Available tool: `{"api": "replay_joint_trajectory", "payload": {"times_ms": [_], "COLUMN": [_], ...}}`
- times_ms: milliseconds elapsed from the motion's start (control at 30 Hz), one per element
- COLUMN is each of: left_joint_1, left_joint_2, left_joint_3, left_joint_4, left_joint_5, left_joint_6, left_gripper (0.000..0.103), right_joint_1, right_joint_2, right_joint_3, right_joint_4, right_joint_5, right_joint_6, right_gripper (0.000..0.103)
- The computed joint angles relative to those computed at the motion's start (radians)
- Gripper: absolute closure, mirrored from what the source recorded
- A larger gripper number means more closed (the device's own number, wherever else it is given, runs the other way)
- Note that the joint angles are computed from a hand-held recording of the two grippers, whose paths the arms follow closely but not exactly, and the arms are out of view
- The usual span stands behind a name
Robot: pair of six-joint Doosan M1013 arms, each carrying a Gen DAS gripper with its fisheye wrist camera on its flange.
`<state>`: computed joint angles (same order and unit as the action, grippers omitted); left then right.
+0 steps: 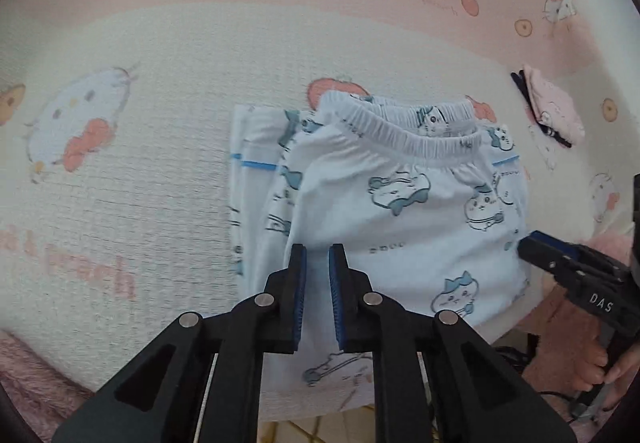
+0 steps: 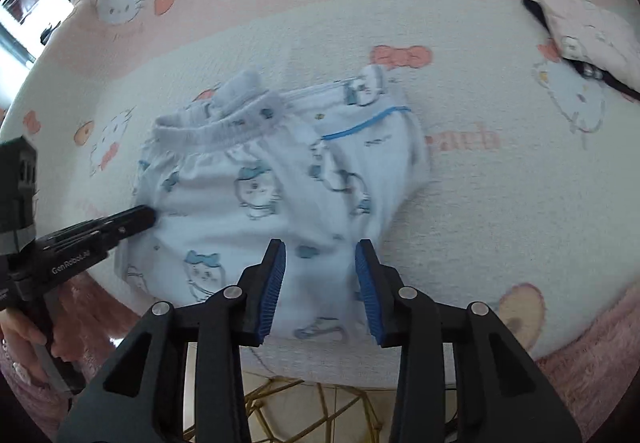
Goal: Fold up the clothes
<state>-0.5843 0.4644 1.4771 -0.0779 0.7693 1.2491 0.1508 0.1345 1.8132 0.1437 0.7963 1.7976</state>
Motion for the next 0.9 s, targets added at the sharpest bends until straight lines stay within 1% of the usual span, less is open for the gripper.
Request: {"api": "replay_joint_trajectory", "payload": {"times_ms": [33, 67, 133, 167, 200, 233, 300, 367, 433, 467, 500, 533, 567, 600, 633, 700, 767, 833, 900], "left_joint_1": [-0.004, -0.004, -0.001, -0.007, -0.014, -0.020, -0.033, -0.041, -0.039, -0.038, -0.037, -0.032, -0.021, -0.006, 0.008, 0.037, 0.040, 0.041, 0.046], "left_joint_2": [-0.009, -0.019, -0.035, -0.034, -0.032, -0.027, -0.017, -0.003, -0.008, -0.017, -0.025, -0.032, -0.040, -0.046, -0.052, -0.062, -0.068, -0.074, -0.077], "left_joint_3": [0.006, 0.016, 0.033, 0.033, 0.032, 0.027, 0.018, 0.007, 0.013, 0.018, 0.024, 0.029, 0.039, 0.049, 0.059, 0.079, 0.086, 0.092, 0.095], "left_joint_4": [0.017, -0.019, -0.136, -0.162, -0.185, -0.165, -0.129, -0.103, -0.064, -0.020, 0.022, 0.048, 0.032, -0.022, -0.077, -0.186, -0.189, -0.188, -0.201], "left_joint_5": [-0.010, -0.032, -0.067, -0.065, -0.062, -0.037, 0.013, 0.061, 0.067, 0.069, 0.073, 0.071, 0.063, 0.052, 0.042, 0.026, 0.030, 0.036, 0.038], "left_joint_6": [-0.007, 0.023, 0.119, 0.146, 0.172, 0.162, 0.146, 0.133, 0.094, 0.042, -0.009, -0.050, -0.063, -0.050, -0.035, -0.003, -0.002, 0.006, 0.017], "left_gripper": [0.089, 0.089, 0.088, 0.087, 0.086, 0.085, 0.084, 0.084, 0.084, 0.084, 0.084, 0.084, 0.084, 0.084, 0.083, 0.082, 0.082, 0.082, 0.081], "right_joint_1": [0.010, 0.014, 0.026, 0.037, 0.048, 0.066, 0.100, 0.094, 0.090, 0.088, 0.085, 0.067, 0.049, 0.024, 0.008, 0.001, -0.004, -0.031, -0.059], "right_joint_2": [-0.001, 0.000, 0.002, 0.003, 0.000, 0.005, 0.036, 0.041, 0.045, 0.047, 0.050, 0.046, 0.042, 0.035, 0.030, 0.019, 0.010, 0.018, 0.024], "right_joint_3": [0.003, 0.003, 0.003, 0.004, 0.001, -0.005, -0.024, -0.018, -0.025, -0.029, -0.033, -0.024, -0.016, -0.007, -0.003, 0.005, 0.011, 0.016, 0.026], "right_joint_4": [-0.068, -0.084, -0.043, -0.022, -0.012, -0.037, -0.142, -0.133, -0.174, -0.194, -0.211, -0.175, -0.138, -0.058, -0.009, 0.010, 0.022, 0.142, 0.245], "right_joint_5": [-0.002, -0.002, -0.014, -0.031, -0.033, -0.020, 0.037, 0.026, 0.055, 0.070, 0.086, 0.085, 0.085, 0.075, 0.067, 0.020, -0.032, -0.048, -0.030], "right_joint_6": [0.030, 0.011, -0.048, -0.077, -0.110, -0.117, -0.056, -0.035, 0.012, 0.034, 0.054, 0.056, 0.055, 0.049, 0.048, 0.050, 0.055, 0.010, -0.030], "right_gripper": [0.063, 0.063, 0.063, 0.063, 0.063, 0.062, 0.062, 0.062, 0.064, 0.062, 0.054, 0.047, 0.044, 0.044, 0.044, 0.044, 0.044, 0.044, 0.044]}}
